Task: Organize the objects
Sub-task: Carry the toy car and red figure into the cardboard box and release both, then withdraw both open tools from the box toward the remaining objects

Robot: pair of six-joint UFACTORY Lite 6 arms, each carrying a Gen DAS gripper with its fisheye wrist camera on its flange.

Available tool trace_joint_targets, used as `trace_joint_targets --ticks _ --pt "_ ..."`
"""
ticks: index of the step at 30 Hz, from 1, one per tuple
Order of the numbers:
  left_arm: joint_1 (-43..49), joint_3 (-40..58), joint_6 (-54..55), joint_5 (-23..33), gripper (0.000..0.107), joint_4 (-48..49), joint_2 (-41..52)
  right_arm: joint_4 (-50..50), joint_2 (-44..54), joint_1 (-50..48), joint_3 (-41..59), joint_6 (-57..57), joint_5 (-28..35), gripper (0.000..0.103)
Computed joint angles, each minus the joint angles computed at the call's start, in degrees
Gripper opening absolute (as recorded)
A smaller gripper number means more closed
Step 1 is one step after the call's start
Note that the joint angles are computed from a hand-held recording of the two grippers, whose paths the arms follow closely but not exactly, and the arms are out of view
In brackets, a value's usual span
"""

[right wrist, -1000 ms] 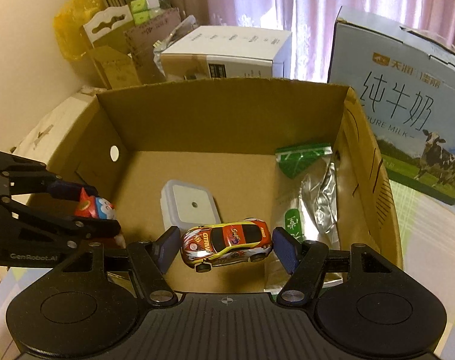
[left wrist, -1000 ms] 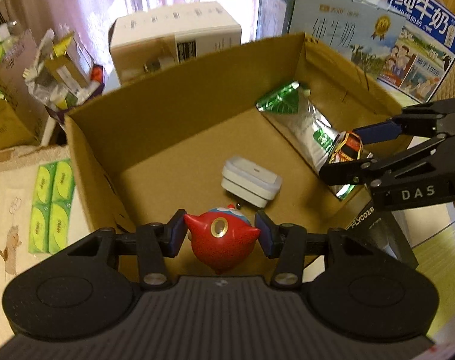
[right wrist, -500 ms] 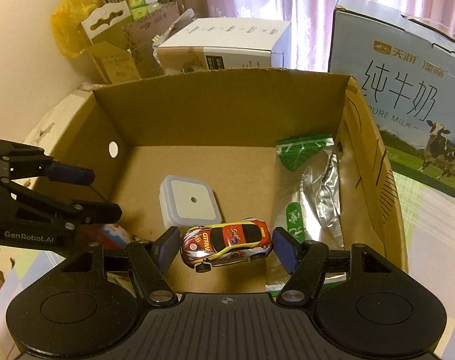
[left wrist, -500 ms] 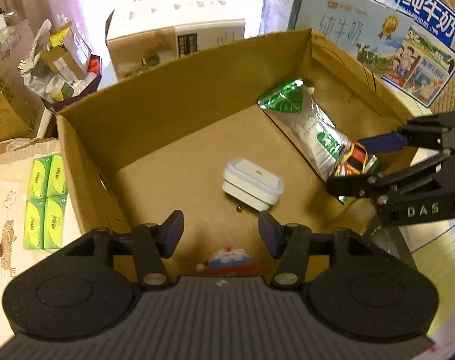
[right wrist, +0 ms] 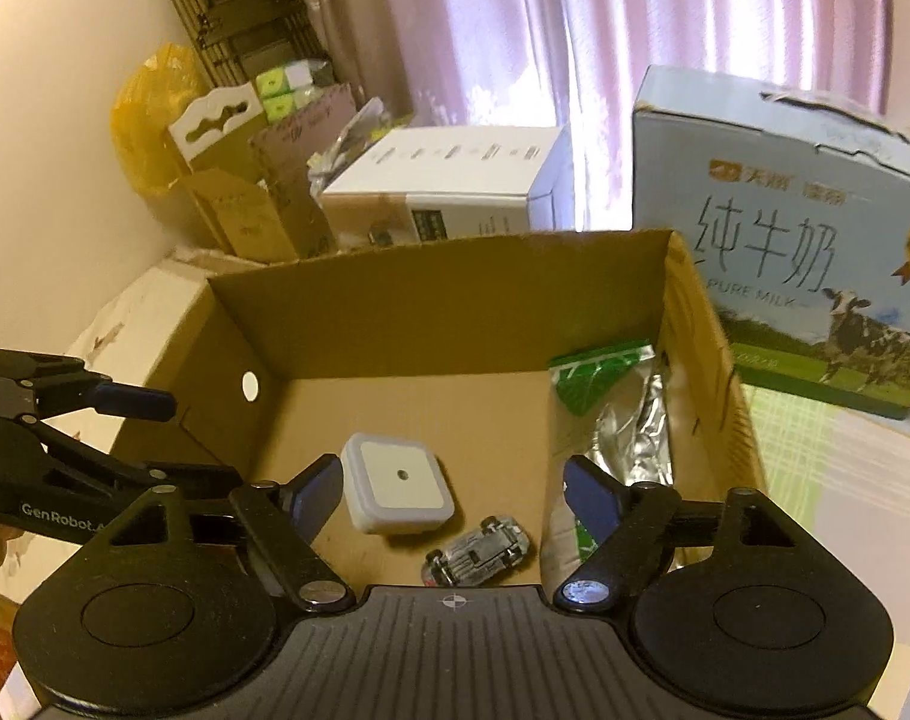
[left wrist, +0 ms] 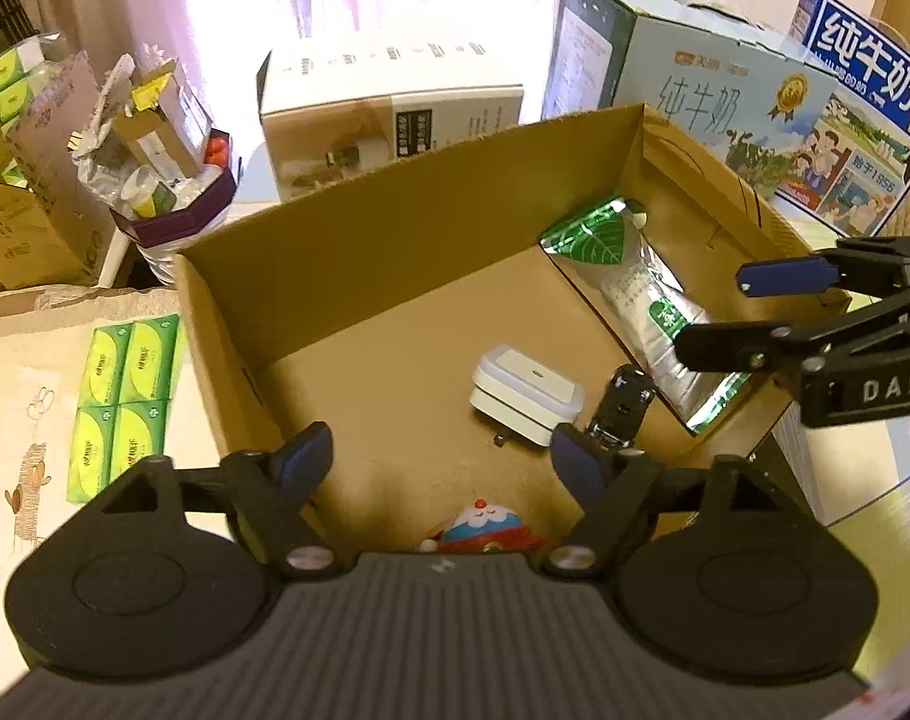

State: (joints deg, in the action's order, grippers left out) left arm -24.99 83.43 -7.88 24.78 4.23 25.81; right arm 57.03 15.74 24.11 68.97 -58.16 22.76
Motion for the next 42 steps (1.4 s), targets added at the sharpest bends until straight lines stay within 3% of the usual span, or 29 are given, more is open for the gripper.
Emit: trace_joint_targets --ticks 14,25,38,42 --pt "-1.33 -6.31 -8.51 -0.61 0.085 6.40 -8.50 7.86 -11.49 -4.14 -9.78 -6.86 1.14 0.079" --pt "-5.87 -17.83 -22.58 0.24 0.086 16.43 -22.84 11.74 -30.82 -9.02 -23.22 -6.90 5.12 0.079" --pt "-19.01 -29.84 -44.59 9.30 0.086 30.06 -41.47 2.41 -57.93 -15.96 -38.22 5.64 14.82 0.079" --pt "-24.69 -31.92 -51.00 13.29 0.086 33.45 -44.80 1.82 -64.14 -20.63 -41.39 6.33 20.99 0.079"
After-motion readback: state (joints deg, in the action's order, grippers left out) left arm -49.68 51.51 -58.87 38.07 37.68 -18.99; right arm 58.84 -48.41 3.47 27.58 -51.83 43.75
